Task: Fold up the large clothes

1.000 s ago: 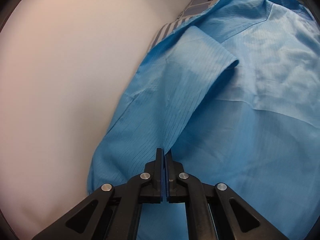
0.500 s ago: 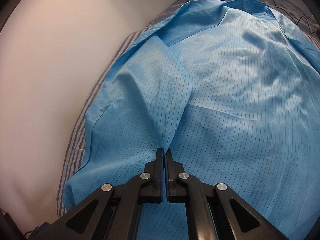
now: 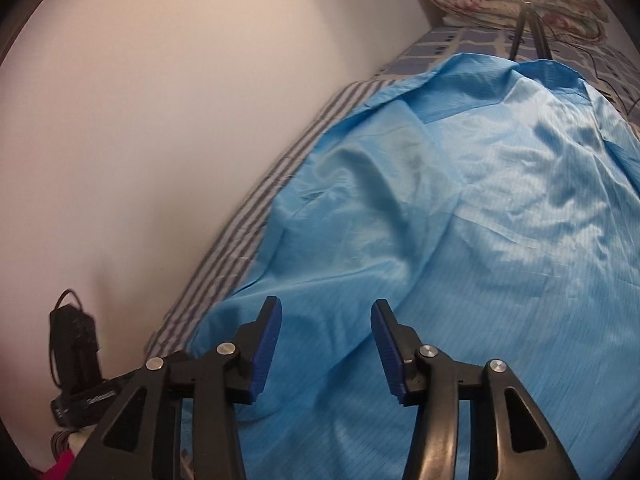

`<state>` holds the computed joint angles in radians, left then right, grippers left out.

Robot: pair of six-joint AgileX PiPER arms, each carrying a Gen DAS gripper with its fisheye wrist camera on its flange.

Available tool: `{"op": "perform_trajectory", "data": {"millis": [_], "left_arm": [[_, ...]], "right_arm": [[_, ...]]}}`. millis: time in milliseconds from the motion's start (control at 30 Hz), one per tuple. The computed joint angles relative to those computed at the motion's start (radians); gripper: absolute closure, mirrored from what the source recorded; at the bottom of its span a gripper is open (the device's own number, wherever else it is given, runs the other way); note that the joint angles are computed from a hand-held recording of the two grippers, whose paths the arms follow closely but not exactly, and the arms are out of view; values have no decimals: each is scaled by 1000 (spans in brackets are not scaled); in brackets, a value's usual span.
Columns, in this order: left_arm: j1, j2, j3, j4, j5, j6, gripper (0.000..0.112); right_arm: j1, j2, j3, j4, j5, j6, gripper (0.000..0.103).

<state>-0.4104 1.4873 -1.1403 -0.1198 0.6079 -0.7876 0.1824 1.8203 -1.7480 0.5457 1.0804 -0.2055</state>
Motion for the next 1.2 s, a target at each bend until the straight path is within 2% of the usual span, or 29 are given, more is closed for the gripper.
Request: {"op": "perform_trajectory", "data": {"millis": [67,100,133,167,200,233,400,533,667,833,900,1000,1100,1200], "left_arm": [[0,31,-32,-6,27,16,58],[1,43,-44,-9,38,16,63],[6,49,-44,-22,39,25,75],[17,55,-39,-54,32,49,82],[24,58,-34,-80,24,67,97],[31,59,-28,-105,13,87,104],[30,-11,14,-78,-25,71,108],[37,-76,7,-86,-17,85,109],[24,-111,-51,-62,56,93,110],[-59,-93,-195,122,195,57,111],[-103,-76,-234,222,235,15,111],[-112,-79,-217,211,226,34,111],[-160,-73,-207,250,228,27,111],[-211,-64,-203,286,236,37,111]], "right_arm": [[26,-3,14,-19,-19,4,54],[37,5,10,-30,-26,9,55],[44,15,5,-36,-30,15,60],[48,21,4,-35,-31,18,62],[48,27,6,-23,-33,20,64],[49,28,18,-7,-40,20,66],[75,58,21,-9,-43,56,70],[98,64,39,-18,-47,74,71],[121,73,65,56,-56,54,71],[175,151,62,238,-90,31,71],[199,168,47,213,-78,62,71],[177,124,71,188,-54,40,71],[101,56,86,173,-28,21,67],[38,55,3,163,15,61,65]]}}
